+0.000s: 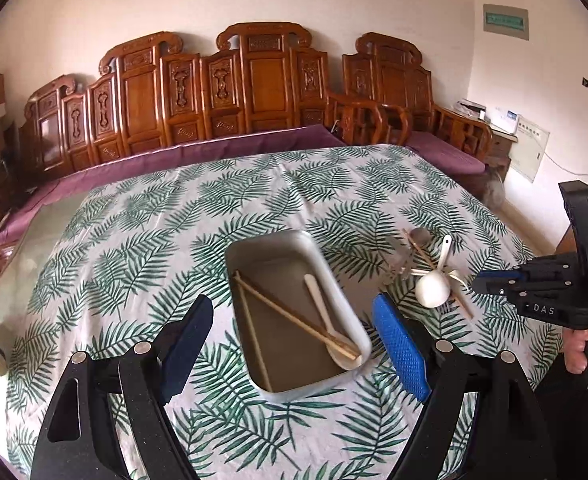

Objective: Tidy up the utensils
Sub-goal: 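Move both tools back toward the utensil pile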

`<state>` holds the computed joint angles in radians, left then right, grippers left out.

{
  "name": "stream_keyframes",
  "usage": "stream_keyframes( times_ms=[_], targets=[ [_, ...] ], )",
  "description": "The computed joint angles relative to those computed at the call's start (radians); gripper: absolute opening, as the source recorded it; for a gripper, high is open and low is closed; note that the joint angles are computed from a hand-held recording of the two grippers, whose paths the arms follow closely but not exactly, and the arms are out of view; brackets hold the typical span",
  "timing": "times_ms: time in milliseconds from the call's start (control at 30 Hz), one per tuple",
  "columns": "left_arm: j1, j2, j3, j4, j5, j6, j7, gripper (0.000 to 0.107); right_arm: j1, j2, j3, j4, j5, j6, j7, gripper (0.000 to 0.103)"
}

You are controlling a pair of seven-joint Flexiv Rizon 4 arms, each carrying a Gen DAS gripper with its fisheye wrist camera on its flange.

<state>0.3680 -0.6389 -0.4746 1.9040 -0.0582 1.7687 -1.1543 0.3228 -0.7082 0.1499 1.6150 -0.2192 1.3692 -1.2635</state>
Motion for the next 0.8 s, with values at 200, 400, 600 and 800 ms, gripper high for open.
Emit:
stream_keyframes(
  times_ms=[200,400,600,800],
  targets=[
    [-0.053,0.007,0.0,-0.044,-0.006,-0.036,0.033,0.079,-0.045,0.031,-0.02,0.036,0.001,-0.008,-0.002,0.026],
    [-0.109,-0.02,-0.012,-0.112,-0.049,-0.093,0.084,0.079,-0.113,0.006,0.015,0.0,0.043,-0.042,-0.033,0.026],
    [-0.232,-0.086,0.056,-0.237,-0.133,-0.212,0.138,0.079,-0.111,-0.021,-0.012,-0.016,0.046,-0.061,-0.049,0.026],
    [-0.348,-0.163,0.141,-0.363,-0.206,-0.318,0.176,0.076,-0.099,-0.047,-0.06,0.011,0.019,-0.025,-0.029,0.026]
  ],
)
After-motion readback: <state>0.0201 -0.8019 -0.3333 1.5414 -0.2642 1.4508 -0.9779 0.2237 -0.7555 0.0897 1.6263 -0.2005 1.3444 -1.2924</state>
